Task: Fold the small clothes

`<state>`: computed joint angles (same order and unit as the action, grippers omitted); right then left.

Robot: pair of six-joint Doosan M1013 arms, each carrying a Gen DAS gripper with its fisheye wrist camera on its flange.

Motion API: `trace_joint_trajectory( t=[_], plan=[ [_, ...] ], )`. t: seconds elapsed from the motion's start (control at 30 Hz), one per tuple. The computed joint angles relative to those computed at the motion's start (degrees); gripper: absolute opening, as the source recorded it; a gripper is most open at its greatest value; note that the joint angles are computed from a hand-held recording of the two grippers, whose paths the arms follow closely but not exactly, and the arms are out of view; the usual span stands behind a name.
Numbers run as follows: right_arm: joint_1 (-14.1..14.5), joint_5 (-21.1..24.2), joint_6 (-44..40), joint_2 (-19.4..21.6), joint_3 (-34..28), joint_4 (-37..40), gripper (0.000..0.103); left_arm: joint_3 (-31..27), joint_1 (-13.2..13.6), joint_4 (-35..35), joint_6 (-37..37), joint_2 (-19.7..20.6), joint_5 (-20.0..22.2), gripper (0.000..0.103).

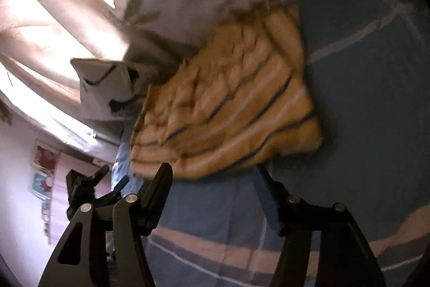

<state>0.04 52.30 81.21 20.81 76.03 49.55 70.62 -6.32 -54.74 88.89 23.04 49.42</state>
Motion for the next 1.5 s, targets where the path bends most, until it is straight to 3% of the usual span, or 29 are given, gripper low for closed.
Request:
trace_joint_trajectory(
  t=[0.2, 0.47, 0.8, 0.83, 0.87, 0.9, 0.93, 1.03, 1.23, 1.5],
  plan=[
    [1.0, -3.2, 7.2, 1.4, -0.3, -3.2, 0.067, -1.6, -0.6, 0.9, -7.0, 2.5, 2.7, 0.072],
    [0.8, -7.3, 15.2, 3.5, -4.1, -7.2, 0.067, -5.5, 0.1, -1.4, -9.3, 5.5, 0.1, 0.073],
    [1.8, -13.9, 16.7, 4.8, -5.1, -9.2, 0.065, -8.4, 0.0, -3.5, -12.8, 8.1, -2.3, 0.074],
    [2.0, -13.5, 18.2, 4.9, -5.6, -11.9, 0.049, -9.0, -0.1, -2.5, -14.1, 8.3, -2.2, 0.071],
    [2.0, -12.4, 18.6, 5.3, -6.3, -13.3, 0.035, -10.0, -0.3, 0.6, -16.1, 8.6, -1.5, 0.052],
    [1.8, -11.8, 17.6, 5.4, -6.2, -12.3, 0.027, -11.2, -0.6, 3.8, -18.0, 8.9, -0.4, 0.023],
    [1.6, -11.7, 17.1, 5.3, -6.2, -11.5, 0.024, -12.3, -0.8, 6.1, -18.6, 9.1, 0.8, 0.018],
    [1.4, -11.3, 14.0, 4.5, -5.8, -9.9, 0.017, -11.7, -1.0, 8.1, -19.2, 8.0, -0.1, 0.016],
    [0.8, -9.5, 9.3, 2.2, -3.7, -4.8, 0.013, -8.9, -1.3, 9.0, -17.9, 4.9, -2.4, 0.013],
    [-0.8, -8.0, 1.4, -2.3, 3.1, 2.7, 0.008, -3.6, -1.7, 9.5, -16.7, 0.2, -3.1, 0.013]
  ],
)
